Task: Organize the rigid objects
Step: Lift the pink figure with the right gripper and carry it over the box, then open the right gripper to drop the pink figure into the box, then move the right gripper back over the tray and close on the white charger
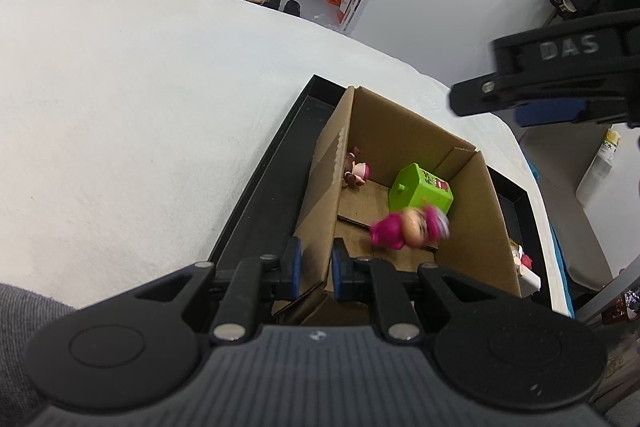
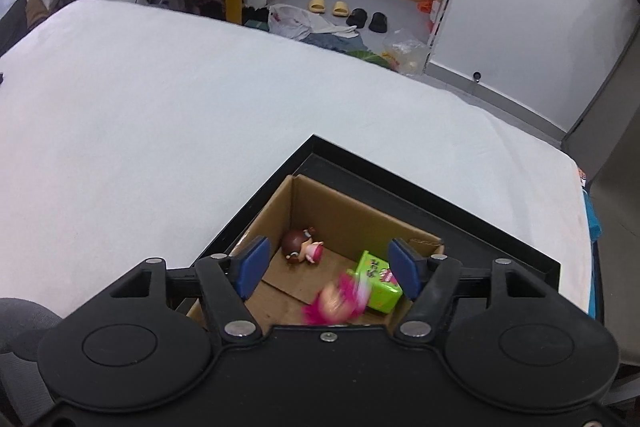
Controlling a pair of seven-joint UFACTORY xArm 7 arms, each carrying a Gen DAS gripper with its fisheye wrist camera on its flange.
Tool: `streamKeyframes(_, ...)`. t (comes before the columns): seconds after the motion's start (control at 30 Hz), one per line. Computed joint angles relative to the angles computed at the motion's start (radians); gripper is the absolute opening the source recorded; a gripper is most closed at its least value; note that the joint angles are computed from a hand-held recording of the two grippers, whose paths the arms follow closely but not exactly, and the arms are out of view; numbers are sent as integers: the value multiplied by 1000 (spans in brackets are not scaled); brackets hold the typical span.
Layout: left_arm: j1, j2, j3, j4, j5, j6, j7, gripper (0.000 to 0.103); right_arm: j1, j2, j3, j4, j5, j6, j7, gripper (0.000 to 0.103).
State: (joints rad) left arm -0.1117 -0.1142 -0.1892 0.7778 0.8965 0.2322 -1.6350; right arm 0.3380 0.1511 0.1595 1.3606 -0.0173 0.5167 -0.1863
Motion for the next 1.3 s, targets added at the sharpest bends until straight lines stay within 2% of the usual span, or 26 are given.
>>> streamKeyframes(0.4, -11, 3, -1, 11, -6, 24, 12, 14, -44, -56, -15, -55, 49, -42, -36, 73)
streamKeyframes(0.63, -20, 8, 1, 20, -2, 45, 12, 14, -80, -90, -29, -97, 109, -55, -70, 73)
streamKeyframes(0.77, -27, 7, 2, 23, 1, 60, 9, 14, -105, -108, -42, -111, 150, -68, -98, 78)
streamKeyframes(1.3, -67, 21, 4, 58, 6, 150, 24, 13, -194, -136, -90, -168, 275, -81, -186, 80)
